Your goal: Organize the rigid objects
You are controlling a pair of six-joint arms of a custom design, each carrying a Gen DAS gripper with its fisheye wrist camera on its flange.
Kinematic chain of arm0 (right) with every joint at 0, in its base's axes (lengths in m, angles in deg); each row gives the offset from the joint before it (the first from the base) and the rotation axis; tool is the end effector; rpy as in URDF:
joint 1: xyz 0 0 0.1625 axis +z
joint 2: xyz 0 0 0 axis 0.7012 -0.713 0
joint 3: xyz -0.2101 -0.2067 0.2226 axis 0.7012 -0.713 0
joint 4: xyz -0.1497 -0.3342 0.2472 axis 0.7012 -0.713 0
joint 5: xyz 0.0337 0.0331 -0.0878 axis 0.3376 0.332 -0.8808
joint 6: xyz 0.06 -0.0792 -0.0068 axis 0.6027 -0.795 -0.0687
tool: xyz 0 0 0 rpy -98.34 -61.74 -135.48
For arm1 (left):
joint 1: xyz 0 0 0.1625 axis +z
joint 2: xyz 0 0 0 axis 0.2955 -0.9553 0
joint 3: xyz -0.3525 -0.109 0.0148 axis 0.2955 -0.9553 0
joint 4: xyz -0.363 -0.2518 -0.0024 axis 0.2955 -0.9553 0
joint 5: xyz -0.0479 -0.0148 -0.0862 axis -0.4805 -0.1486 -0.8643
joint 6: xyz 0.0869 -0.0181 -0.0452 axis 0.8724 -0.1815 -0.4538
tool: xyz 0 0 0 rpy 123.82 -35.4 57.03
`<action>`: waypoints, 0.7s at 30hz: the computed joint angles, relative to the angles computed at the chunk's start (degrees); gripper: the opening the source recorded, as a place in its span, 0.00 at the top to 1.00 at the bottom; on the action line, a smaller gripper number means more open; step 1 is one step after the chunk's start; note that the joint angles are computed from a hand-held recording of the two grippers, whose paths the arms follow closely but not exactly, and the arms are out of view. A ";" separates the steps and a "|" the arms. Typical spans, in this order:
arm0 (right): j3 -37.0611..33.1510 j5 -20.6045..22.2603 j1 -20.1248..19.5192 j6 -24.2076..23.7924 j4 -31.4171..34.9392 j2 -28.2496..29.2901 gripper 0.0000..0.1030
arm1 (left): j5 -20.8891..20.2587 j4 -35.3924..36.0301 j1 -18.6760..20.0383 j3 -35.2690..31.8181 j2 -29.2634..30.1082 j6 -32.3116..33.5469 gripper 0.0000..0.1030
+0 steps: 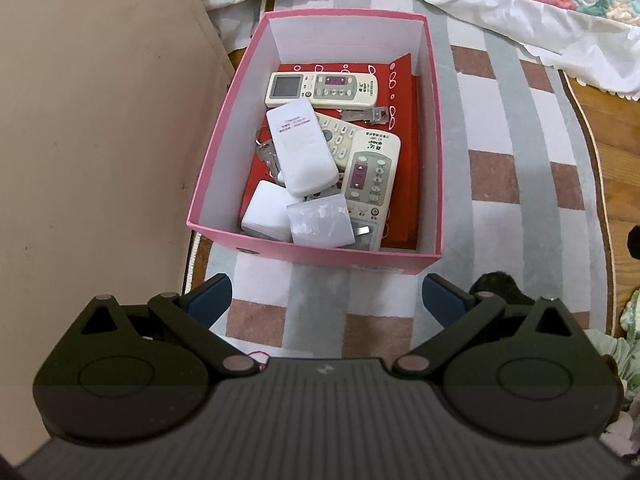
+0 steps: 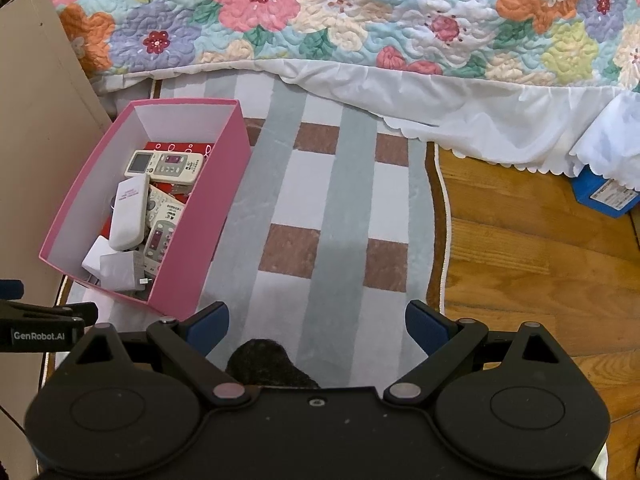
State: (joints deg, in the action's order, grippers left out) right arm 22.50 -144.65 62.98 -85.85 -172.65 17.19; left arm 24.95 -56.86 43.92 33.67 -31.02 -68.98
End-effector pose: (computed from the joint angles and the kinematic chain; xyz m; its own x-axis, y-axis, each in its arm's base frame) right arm 0.3237 -0.8223 0.2192 -0.7331 0.0341 0.6793 -0.2385 0.9224 -0.3037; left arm -0.2133 -0.8214 0.2707 -0.6236 0.1457 -0.7681 0.3367 0.9367 -0.0957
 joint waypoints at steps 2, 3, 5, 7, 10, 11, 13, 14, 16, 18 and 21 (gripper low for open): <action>0.14 -0.07 0.04 -0.10 -0.14 -0.04 0.06 | 0.65 -0.49 -0.14 0.61 -0.20 0.36 0.00; 0.39 -0.15 0.11 -0.01 -0.23 -0.13 0.06 | 0.96 -0.75 -0.18 0.88 -0.28 0.57 0.00; 0.66 -0.20 0.16 0.09 -0.37 -0.26 0.06 | 1.14 -1.08 -0.26 1.24 -0.44 0.92 0.00; 0.67 -0.24 0.17 0.10 -0.40 -0.24 0.06 | 1.07 -1.34 -0.24 1.35 -0.51 1.11 0.00; 0.65 -0.23 0.16 0.03 -0.37 -0.24 0.06 | 1.92 -2.76 -0.38 2.57 -1.00 1.96 0.00; 0.63 -0.25 0.17 0.10 -0.34 -0.22 0.06 | 2.18 -3.33 -0.43 3.00 -1.19 2.30 0.00; 0.59 -0.24 0.16 0.03 -0.34 -0.20 0.06 | 3.09 -5.07 -0.56 4.16 -1.63 3.34 0.00; 0.53 -0.22 0.15 0.01 -0.30 -0.18 0.06 | 3.65 -5.14 -0.61 4.27 -1.63 3.38 0.00; 0.47 -0.26 0.17 0.11 -0.27 -0.12 0.06 | 3.31 -4.60 -0.49 3.76 -1.50 2.96 0.00; 0.33 -0.24 0.16 0.11 -0.15 -0.06 0.06 | 2.53 -4.21 -0.33 3.24 -1.39 2.48 0.00; 0.80 -0.41 0.24 0.25 -0.32 -0.27 0.06 | 2.33 -4.13 -0.26 3.12 -1.39 2.35 0.00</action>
